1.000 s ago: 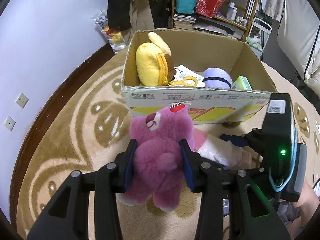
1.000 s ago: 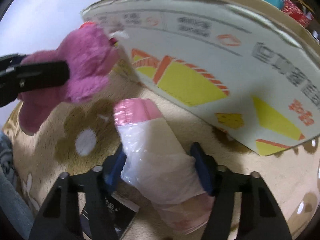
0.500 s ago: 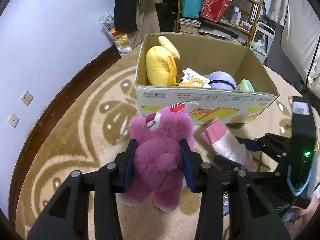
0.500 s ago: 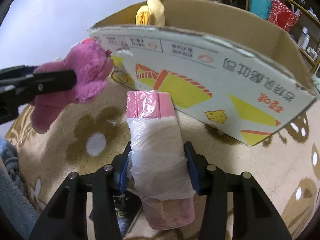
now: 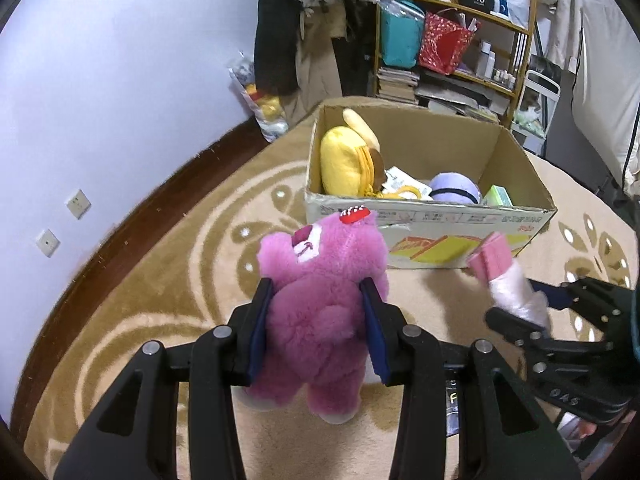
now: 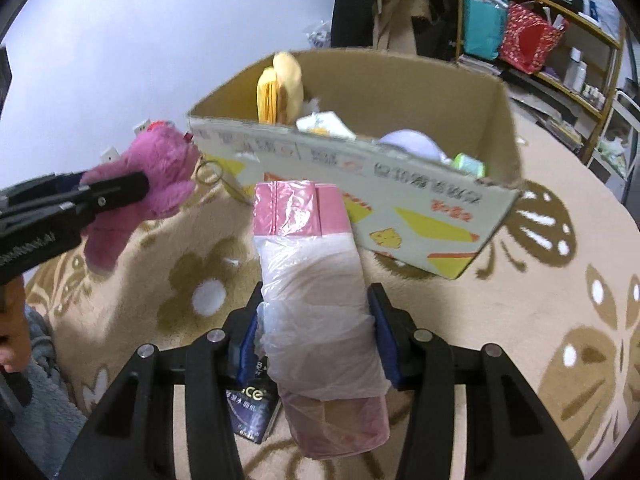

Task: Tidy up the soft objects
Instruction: 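Lift the pink bear and wrapped packet and carry them over the box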

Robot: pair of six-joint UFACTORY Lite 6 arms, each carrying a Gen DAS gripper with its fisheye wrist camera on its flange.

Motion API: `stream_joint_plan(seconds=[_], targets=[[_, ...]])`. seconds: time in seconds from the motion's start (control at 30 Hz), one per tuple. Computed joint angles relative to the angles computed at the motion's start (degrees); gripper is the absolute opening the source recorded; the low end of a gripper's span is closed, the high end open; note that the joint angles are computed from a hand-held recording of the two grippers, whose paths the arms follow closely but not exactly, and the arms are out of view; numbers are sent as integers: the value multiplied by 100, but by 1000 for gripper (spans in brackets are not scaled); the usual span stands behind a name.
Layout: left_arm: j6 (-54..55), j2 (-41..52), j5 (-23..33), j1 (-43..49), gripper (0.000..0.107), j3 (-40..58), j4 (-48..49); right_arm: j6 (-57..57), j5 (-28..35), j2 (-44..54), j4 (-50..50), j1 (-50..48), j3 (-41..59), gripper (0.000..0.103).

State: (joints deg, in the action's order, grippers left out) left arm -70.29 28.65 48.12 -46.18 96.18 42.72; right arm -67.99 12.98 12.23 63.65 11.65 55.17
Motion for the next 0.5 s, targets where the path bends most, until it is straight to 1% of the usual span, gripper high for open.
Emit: stream_joint_plan(seconds=[0.07, 0.13, 0.23, 0.3, 0.5], targets=[[-60, -37, 86, -68, 40, 5, 95, 44, 20, -42, 64, -13, 28, 51], [-119, -75, 208, -161, 40, 33, 248, -50, 7, -279, 201, -61, -178, 51], [-149, -60, 392, -288, 40, 172, 467, 157, -3, -413, 80, -60, -187, 51], [-167, -56, 451, -316, 40, 226, 599, 179, 14, -480, 90, -81, -156, 51], [-233, -57, 481, -304, 40, 436, 871, -188, 1, -721, 594, -140, -127, 51]])
